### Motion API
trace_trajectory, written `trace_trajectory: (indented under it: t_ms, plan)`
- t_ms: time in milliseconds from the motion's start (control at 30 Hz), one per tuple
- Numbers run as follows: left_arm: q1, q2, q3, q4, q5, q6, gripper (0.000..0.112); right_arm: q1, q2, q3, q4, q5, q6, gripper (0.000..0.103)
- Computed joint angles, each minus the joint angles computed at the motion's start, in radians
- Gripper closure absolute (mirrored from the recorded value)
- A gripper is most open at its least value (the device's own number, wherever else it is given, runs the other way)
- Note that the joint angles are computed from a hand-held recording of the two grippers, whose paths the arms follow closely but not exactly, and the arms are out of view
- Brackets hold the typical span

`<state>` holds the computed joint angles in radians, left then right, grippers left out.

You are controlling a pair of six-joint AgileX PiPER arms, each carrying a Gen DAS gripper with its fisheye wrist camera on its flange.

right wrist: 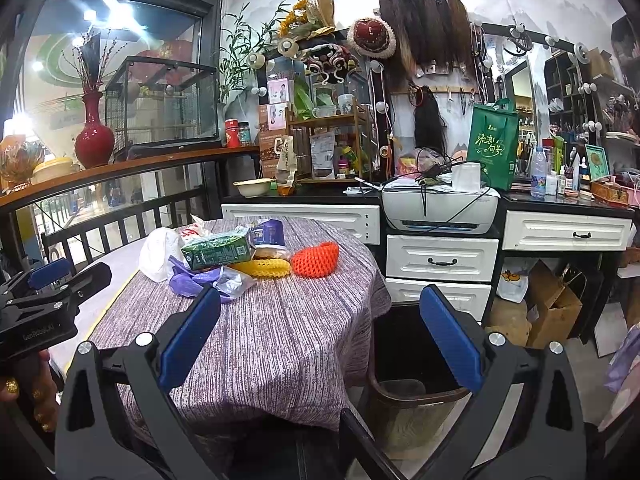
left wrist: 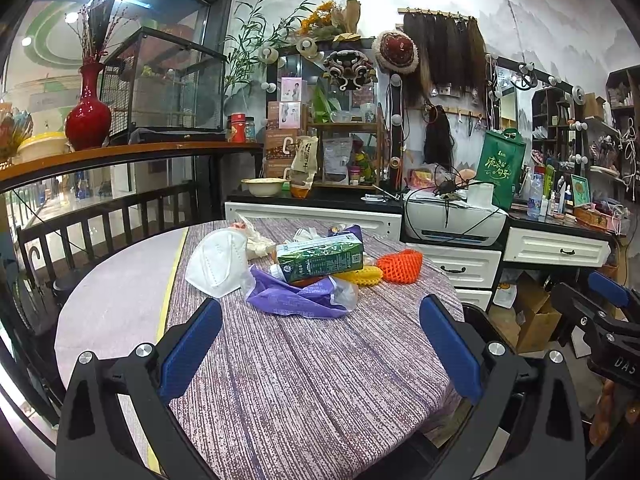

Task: Collect trash

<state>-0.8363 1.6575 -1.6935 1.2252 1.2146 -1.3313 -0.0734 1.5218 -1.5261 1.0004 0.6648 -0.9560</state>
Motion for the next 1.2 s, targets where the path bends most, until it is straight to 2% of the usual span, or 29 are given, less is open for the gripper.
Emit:
trace_trajectory:
  t_ms: [700,967,1067,1200]
  plan:
    - [0.000,-0.003,0.038,0.003,-0.011,-0.032,0.014,0.006,0.008,-0.010,-0.025,0.002,0.019,0.005]
    - [0.013,0.001,0.050,-0.026,-0.015,-0.030,0.014,0.027,0.032,-0.028,-0.092,0.013,0.063,0.005]
    - [0.039,0.001,0.045,-0.066,-0.024,0.002,0.015,0.045,0.071,-0.079,-0.172,0.060,0.141,0.005]
    - [0.117,-0.002,0.021,-0.197,-0.058,0.092,0.015,0.080,0.174,-0.233,-0.291,0.228,0.238,0.005]
